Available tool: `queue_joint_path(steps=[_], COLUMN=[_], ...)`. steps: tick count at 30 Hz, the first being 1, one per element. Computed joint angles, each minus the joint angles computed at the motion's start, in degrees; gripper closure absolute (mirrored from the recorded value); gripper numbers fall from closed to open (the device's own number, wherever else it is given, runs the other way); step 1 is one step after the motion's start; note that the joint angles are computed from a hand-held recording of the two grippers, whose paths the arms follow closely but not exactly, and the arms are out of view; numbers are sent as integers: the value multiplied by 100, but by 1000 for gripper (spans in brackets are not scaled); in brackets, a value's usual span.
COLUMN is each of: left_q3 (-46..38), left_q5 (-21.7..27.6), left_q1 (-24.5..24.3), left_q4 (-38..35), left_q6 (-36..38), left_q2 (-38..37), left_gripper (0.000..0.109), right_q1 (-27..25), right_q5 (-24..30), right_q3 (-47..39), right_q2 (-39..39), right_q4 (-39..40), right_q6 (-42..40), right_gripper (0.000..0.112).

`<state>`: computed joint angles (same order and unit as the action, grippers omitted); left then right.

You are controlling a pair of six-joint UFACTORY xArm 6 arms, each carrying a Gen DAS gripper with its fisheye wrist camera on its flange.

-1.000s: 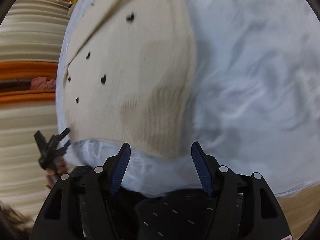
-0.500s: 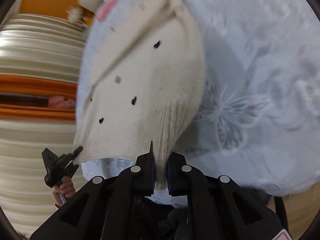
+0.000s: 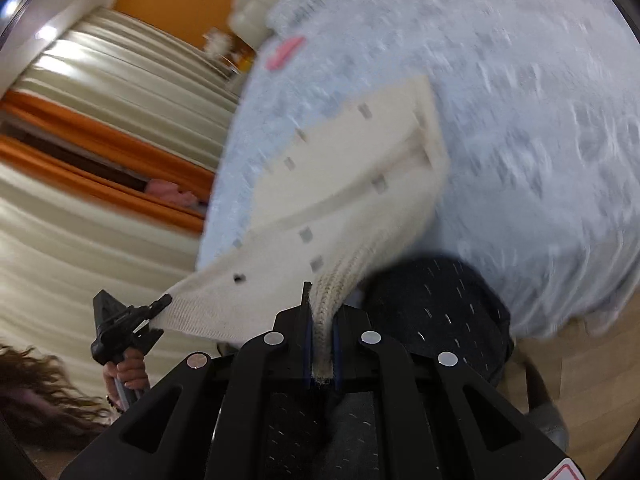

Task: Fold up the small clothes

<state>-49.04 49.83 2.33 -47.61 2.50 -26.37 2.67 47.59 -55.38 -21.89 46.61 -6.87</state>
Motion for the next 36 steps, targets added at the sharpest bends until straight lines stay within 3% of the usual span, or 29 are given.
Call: queue_joint_path(steps=[5,6,8,10,14,17,19,23,25,27,28,29,30,32,36], left_q3=[-1869,-2406,-3331,-4462,-6718,-8070,-8632,-8129,-7778,-6900,-6300,-5785,-5347,-4741,-4102], left_q5=[-864,-1214,-1397,-1268,-503,138,253,-327,-656,-1409,-1861,-2302,-2638,-2696,-2356], left_q1=[-233,-320,-415,-481,-597,-567,-550,-576,-560,-540,-526,-531,-527,-494,-514], left_q4=[328,500,1110,1869,3287,3552,3694,3581,3217,2503,2379,2354,2125,1690,2483], left_q6=[329,249,-241,-780,-2028,-2407,-2639,-2294,-1910,-1384,-1328,-1293,-1018,-229,-427], left_q2=[1582,2181,3169,4353,6491,7721,8314,8216,8005,7463,7044,6706,6406,5923,5583], left_gripper=[100,100,100,100,100,99,99,94,90,74,46,31,31,27,26], right_q1=[-141,-152,-126,-130,-241,-313,-331,-353,-345,-319,-296,-272,-252,-156,63], right_q5=[-886,-1116,-1323,-1255,-648,25,246,-332,-868,-1598,-1765,-1880,-1805,-1598,-1535], right_q3=[-1720,-2203,-3167,-4162,-6137,-7642,-8180,-7474,-6760,-5682,-5382,-4921,-4639,-4189,-3587], right_q2=[1753,2352,3498,4583,6511,7789,8246,7865,7363,6551,6301,5918,5678,5341,5151], right_q4=[784,871,534,111,-626,-1066,-1217,-668,-420,14,66,23,-237,-1127,-1990], right_q6=[-1025,-940,-469,99,1319,2002,2238,1786,1434,772,577,264,121,157,462], right_gripper=[106,106,106,106,106,105,104,96,85,54,49,47,47,47,47])
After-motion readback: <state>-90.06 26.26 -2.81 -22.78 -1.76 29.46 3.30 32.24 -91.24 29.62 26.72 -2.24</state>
